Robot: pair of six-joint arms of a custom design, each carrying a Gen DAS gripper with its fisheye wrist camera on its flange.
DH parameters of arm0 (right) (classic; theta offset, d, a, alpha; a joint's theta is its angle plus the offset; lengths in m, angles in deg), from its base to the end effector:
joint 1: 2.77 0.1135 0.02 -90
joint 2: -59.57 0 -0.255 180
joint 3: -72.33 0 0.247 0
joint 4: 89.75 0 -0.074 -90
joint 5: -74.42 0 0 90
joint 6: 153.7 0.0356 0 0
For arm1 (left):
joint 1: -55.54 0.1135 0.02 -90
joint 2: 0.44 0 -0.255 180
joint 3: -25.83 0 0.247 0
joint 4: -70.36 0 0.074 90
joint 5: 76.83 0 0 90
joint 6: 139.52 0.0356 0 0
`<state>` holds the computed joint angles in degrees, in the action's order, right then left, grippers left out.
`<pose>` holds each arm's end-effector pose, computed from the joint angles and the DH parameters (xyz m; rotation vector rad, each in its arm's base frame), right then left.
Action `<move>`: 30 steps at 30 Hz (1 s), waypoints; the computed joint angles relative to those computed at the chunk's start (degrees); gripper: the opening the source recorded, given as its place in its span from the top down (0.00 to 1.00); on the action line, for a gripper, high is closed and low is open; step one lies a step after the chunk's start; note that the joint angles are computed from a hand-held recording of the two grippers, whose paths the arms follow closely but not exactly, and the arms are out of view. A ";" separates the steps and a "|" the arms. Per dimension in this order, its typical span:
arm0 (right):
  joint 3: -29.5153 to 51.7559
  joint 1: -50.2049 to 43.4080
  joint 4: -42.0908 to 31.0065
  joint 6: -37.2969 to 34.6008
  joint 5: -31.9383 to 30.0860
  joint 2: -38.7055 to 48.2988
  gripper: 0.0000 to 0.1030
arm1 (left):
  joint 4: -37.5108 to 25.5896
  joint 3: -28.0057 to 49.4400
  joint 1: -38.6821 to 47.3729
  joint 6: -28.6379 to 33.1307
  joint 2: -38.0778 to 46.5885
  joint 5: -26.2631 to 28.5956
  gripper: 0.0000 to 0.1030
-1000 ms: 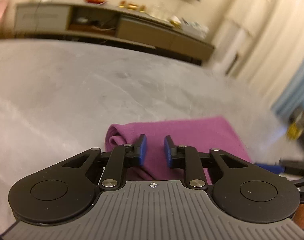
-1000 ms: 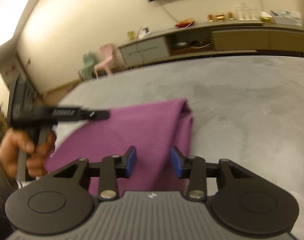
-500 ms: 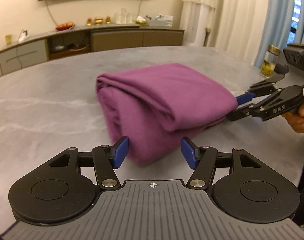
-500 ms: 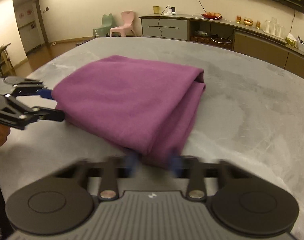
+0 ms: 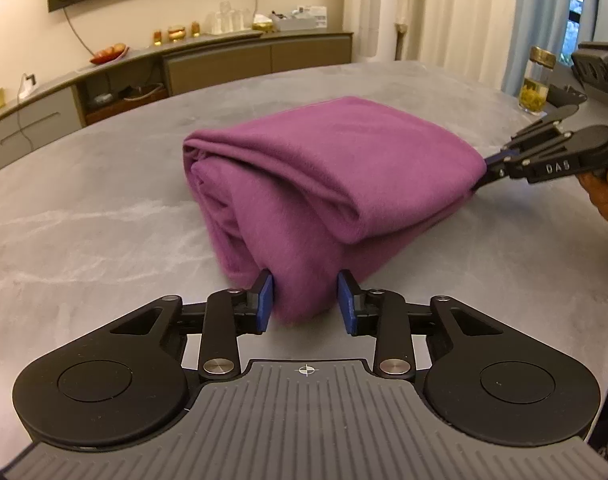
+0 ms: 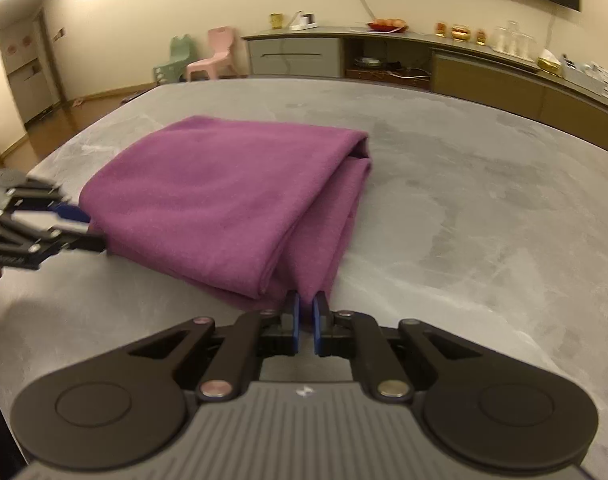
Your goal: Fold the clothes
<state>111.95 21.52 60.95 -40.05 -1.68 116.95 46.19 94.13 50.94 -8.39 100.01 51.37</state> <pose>0.1783 0.0711 0.1735 0.1000 2.3620 0.1143 0.3291 -0.0486 0.1480 1.1321 2.0552 -0.5460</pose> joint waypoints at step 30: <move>2.00 -3.62 23.98 1.41 0.90 18.57 0.71 | 11.48 6.15 -5.33 -17.68 7.84 0.96 0.77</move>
